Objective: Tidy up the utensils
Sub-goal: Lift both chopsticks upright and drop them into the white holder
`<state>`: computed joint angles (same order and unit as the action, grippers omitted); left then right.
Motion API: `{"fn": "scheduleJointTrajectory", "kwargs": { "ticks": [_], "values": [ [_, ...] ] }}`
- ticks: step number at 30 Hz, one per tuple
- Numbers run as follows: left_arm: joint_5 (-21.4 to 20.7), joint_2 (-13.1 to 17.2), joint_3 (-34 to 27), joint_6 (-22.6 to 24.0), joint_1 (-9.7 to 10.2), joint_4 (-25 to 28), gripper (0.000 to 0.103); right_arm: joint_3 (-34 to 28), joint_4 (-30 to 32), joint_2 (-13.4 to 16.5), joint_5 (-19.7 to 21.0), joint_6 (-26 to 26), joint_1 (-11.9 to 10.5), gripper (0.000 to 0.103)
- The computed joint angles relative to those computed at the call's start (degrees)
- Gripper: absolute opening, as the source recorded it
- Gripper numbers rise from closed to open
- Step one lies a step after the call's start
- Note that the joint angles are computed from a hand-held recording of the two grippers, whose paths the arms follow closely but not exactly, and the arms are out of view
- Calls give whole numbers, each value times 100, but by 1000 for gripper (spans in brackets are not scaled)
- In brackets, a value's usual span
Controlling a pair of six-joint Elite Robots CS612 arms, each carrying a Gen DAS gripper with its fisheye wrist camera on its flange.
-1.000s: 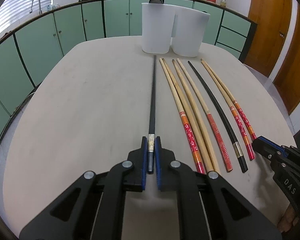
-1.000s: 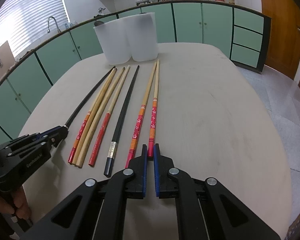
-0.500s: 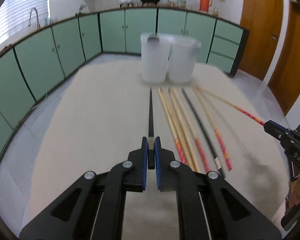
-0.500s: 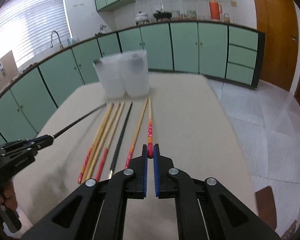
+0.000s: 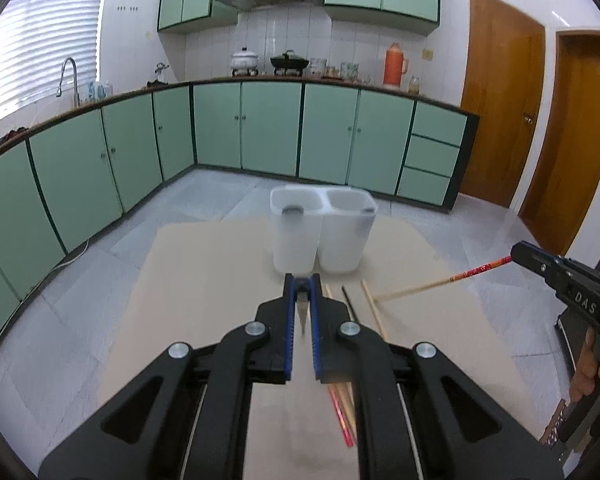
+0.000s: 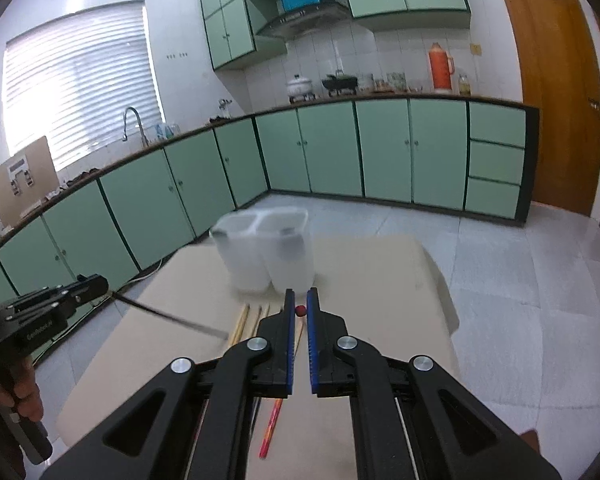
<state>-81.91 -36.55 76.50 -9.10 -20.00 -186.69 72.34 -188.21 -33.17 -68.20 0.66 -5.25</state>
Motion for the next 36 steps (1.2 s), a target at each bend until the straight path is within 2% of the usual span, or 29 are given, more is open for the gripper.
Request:
{"fn": "scheduleJointTrajectory", "kwargs": {
  "ticks": [12, 16, 21, 25, 30, 33, 36],
  "values": [
    [-303, 115, -436, -105, 103, 57, 6, -729, 723, 100, 481, -312, -2, 6],
    [-338, 135, -601, -131, 140, -25, 6, -937, 757, 129, 511, -414, 21, 6],
    [-291, 153, -862, -1, 165, -301, 6, -1344, 719, 206, 854, -240, -19, 6],
    [-273, 220, -1206, 64, 165, -501, 6, -1834, 596, 339, 872, -147, 4, 6],
    [-189, 509, -1944, 108, 142, -560, 6, -2569, 708, 635, 672, -40, 70, 6],
    [22, 825, -2520, 197, 97, -426, 6, -3080, 907, 908, 330, -154, 144, 6],
    [142, 1227, -3187, 144, 83, -101, 6, -3642, 1264, 1256, 160, -227, 207, 6]
  ]
}}
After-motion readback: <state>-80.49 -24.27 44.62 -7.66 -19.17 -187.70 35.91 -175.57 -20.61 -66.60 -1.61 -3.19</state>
